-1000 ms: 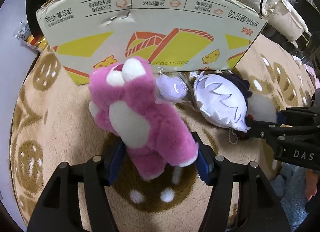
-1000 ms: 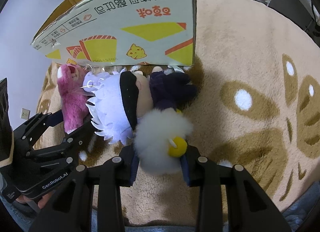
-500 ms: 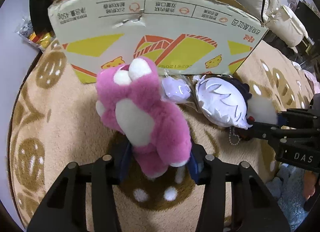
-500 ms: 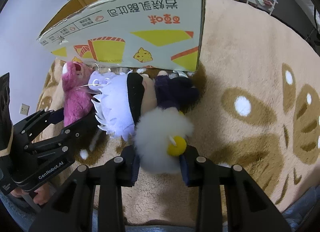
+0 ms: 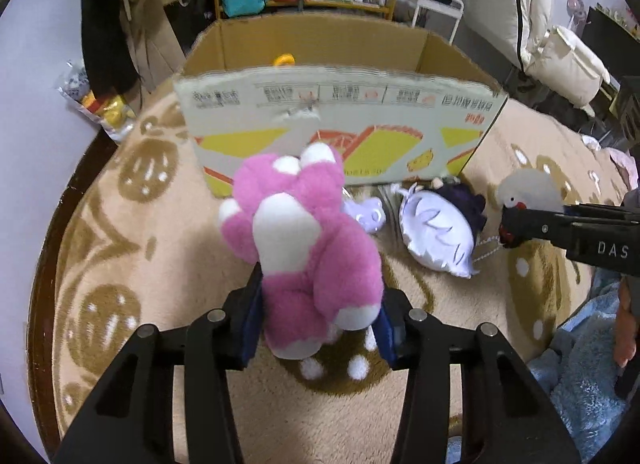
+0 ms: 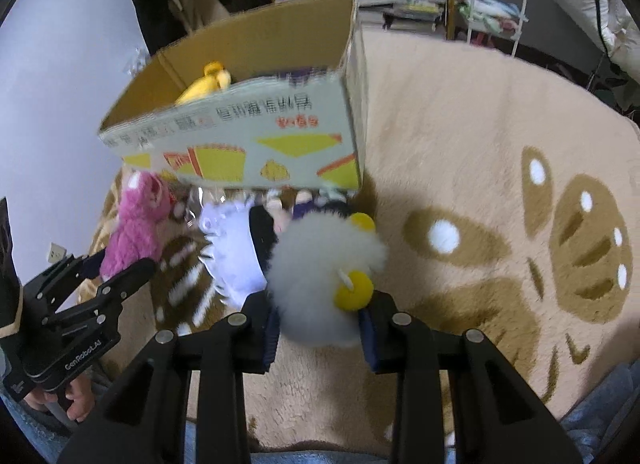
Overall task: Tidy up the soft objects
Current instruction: 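Lift and carry the pink bear and penguin plush over the box with both tools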
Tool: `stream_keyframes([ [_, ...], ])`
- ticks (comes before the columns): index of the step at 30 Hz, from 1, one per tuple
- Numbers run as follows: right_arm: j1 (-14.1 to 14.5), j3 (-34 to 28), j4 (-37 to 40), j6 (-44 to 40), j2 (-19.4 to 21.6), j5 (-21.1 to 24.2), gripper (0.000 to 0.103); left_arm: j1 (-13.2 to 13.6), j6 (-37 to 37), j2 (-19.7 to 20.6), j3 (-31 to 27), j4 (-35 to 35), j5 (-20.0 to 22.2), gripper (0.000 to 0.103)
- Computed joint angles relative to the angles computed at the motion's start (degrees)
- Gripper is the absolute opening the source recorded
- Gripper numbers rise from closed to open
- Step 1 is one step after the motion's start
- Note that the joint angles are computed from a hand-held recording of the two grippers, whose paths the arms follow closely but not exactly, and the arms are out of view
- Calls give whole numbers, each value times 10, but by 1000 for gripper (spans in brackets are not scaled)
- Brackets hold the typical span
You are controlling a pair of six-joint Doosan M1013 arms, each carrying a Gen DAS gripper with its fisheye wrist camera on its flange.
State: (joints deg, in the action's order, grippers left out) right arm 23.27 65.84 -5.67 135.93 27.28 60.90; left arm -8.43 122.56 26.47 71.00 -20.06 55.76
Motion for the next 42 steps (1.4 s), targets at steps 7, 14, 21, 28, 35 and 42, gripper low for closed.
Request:
stream_keyframes([
  [7, 6, 38, -68, 45, -34, -81, 35, 7, 21, -24, 23, -35, -60, 46],
  [14, 16, 52, -161, 97, -48, -157, 35, 11, 80, -49, 48, -94, -124, 46],
  [21, 25, 50, -231, 133, -53, -191, 35, 10, 138, -71, 69, -142, -175, 46],
  [28, 28, 46, -281, 153, -56, -211, 35, 9, 171, -78, 68, -175, -204, 46],
  [35, 25, 33, -312, 162, -52, -226, 35, 6, 210, -76, 55, -206, -231, 46],
  [42, 19, 11, -315, 141, -41, -230, 35, 0, 209, -64, 25, -206, -239, 47],
])
